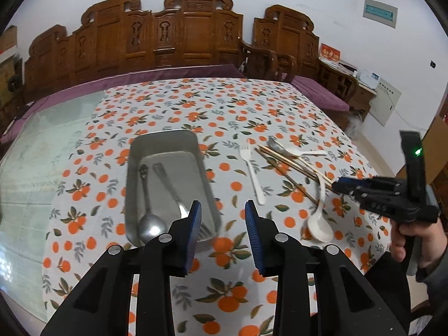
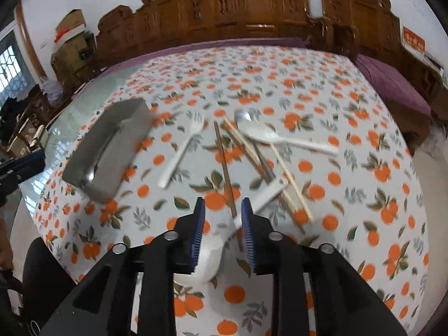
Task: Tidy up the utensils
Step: 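Lower the metal fork into the tray and open the right gripper, then grasp the white plastic spoon by its handle with the right gripper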
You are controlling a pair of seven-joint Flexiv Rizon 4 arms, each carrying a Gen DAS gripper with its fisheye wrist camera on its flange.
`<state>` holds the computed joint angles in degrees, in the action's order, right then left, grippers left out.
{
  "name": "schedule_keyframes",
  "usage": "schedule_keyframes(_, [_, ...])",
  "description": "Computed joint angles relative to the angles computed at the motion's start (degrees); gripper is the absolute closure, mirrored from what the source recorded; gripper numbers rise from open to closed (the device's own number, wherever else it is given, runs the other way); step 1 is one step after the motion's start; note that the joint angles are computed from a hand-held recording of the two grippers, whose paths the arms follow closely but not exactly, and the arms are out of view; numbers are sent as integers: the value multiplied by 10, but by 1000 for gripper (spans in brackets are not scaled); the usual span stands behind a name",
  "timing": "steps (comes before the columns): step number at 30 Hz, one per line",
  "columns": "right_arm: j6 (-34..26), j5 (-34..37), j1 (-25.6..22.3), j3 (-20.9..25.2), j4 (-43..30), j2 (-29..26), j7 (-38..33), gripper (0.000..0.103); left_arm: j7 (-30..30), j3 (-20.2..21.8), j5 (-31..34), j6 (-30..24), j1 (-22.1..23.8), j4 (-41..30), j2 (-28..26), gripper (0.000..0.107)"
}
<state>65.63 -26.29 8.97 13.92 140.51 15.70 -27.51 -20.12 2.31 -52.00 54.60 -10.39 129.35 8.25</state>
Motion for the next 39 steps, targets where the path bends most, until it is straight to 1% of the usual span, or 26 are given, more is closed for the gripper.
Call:
schedule_keyframes(3, [-5, -4, 1, 8, 7, -6, 22, 60, 4, 0, -4, 2, -5, 10, 9, 76])
schedule_keyframes(5, [-13, -18, 2, 14, 11, -17, 45, 50, 0, 2, -2, -5, -7, 14, 15, 76])
schedule_keyframes(7, [-6, -15, 8, 12, 15, -23, 63, 47, -2, 4, -1, -11, -8, 18, 21, 76])
schedule_keyframes(9, [8, -15, 10, 10, 20, -31, 81, 47, -1, 5, 1, -13, -9, 21, 25, 76])
schedule_keyframes(11, [-5, -33, 10, 12, 15, -38, 99, 47, 0, 6, 3, -15, -10, 23, 27, 76])
schedule_keyframes(15, [-10, -24, 26, 6, 7, -53, 101, 47, 2, 8, 1, -20, -11, 24, 30, 76])
schedule_keyframes(17, [-25, -37, 30, 7, 2, -59, 107, 45, 2, 9, -1, -21, -11, 25, 32, 76])
schedule_keyframes(22, [-71, -73, 42, 10, -6, -63, 116, 47, 3, 10, 0, -23, -10, 26, 33, 76])
schedule_keyframes(24, [-80, -74, 46, 9, -7, -61, 116, 53, 3, 9, -1, -22, -11, 26, 33, 76])
schedule_keyframes(26, [-83, -73, 50, 8, -7, -59, 117, 66, 2, 9, -1, -22, -11, 27, 33, 76])
schedule_keyframes(28, [-85, -64, 55, 9, -8, -58, 116, 75, 1, 8, 0, -20, -12, 30, 34, 76])
schedule_keyframes(30, [-91, -69, 57, 10, -9, -58, 118, 77, 0, 8, 1, -19, -13, 33, 37, 76])
schedule_keyframes(32, [-91, -74, 56, 10, -7, -55, 124, 87, 1, 7, 2, -18, -15, 34, 37, 76])
schedule_keyframes(35, [-77, -57, 55, 6, -1, -42, 110, 95, -2, 5, 4, -15, -17, 34, 34, 76])
schedule_keyframes(39, [-70, -22, 54, 3, 1, -22, 75, 96, -6, -2, 6, -1, -23, 32, 27, 76])
